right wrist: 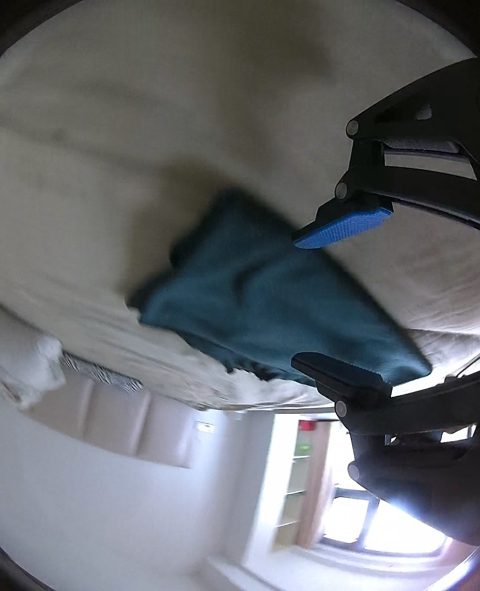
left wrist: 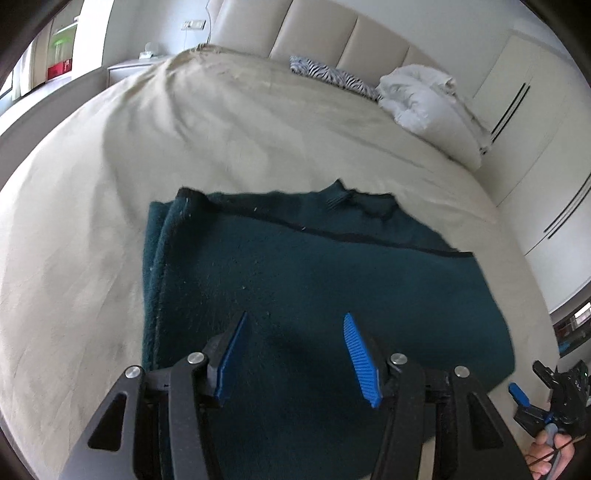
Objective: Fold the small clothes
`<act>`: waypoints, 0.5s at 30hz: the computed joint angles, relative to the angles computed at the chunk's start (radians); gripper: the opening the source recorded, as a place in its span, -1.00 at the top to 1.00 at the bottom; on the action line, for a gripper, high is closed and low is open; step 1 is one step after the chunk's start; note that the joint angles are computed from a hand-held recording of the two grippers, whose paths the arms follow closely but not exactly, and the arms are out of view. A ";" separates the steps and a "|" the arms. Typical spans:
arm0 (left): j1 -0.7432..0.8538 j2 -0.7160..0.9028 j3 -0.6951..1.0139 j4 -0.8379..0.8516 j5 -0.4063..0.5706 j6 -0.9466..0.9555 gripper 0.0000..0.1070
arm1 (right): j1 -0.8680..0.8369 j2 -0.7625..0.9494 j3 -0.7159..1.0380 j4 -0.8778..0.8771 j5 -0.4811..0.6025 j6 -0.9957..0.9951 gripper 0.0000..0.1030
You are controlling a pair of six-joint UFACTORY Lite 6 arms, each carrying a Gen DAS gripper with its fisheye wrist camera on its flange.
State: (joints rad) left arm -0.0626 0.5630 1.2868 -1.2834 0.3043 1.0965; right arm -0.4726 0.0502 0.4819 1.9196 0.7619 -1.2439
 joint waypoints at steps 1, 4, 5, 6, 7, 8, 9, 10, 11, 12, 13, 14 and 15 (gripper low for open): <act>-0.002 0.021 0.015 0.032 -0.002 -0.033 -0.05 | -0.011 0.005 -0.005 0.002 -0.017 0.007 -0.13; -0.002 0.068 0.043 0.053 0.003 -0.060 -0.05 | -0.040 0.063 -0.013 0.016 -0.015 0.015 -0.14; 0.002 0.075 0.038 0.011 0.005 -0.021 -0.05 | -0.042 0.096 -0.010 0.029 0.005 -0.002 -0.13; 0.003 0.080 0.041 0.004 0.008 -0.015 -0.05 | -0.035 0.120 -0.011 0.064 0.013 -0.032 -0.13; 0.003 0.081 0.042 0.008 0.008 -0.018 -0.05 | -0.030 0.132 -0.014 0.100 0.026 -0.067 -0.13; 0.000 0.086 0.051 0.040 0.008 -0.051 -0.05 | -0.028 0.146 -0.012 0.122 0.042 -0.091 -0.13; 0.001 0.086 0.055 0.074 0.009 -0.080 -0.05 | -0.030 0.157 -0.010 0.138 0.058 -0.103 -0.13; -0.001 0.097 0.073 0.119 0.011 -0.125 -0.05 | -0.027 0.168 -0.002 0.150 0.065 -0.101 -0.13; 0.000 0.103 0.083 0.140 0.016 -0.149 -0.05 | -0.018 0.184 0.014 0.161 0.070 -0.100 -0.13; 0.004 0.107 0.087 0.142 0.022 -0.153 -0.05 | -0.008 0.203 0.033 0.176 0.080 -0.109 -0.13; 0.007 0.115 0.096 0.143 0.028 -0.158 -0.05 | 0.002 0.210 0.042 0.194 0.078 -0.116 -0.13; 0.011 0.123 0.105 0.140 0.036 -0.162 -0.05 | 0.009 0.208 0.049 0.199 0.070 -0.108 -0.13; 0.015 0.128 0.107 0.132 0.041 -0.156 -0.05 | 0.018 0.224 0.062 0.219 0.073 -0.111 -0.13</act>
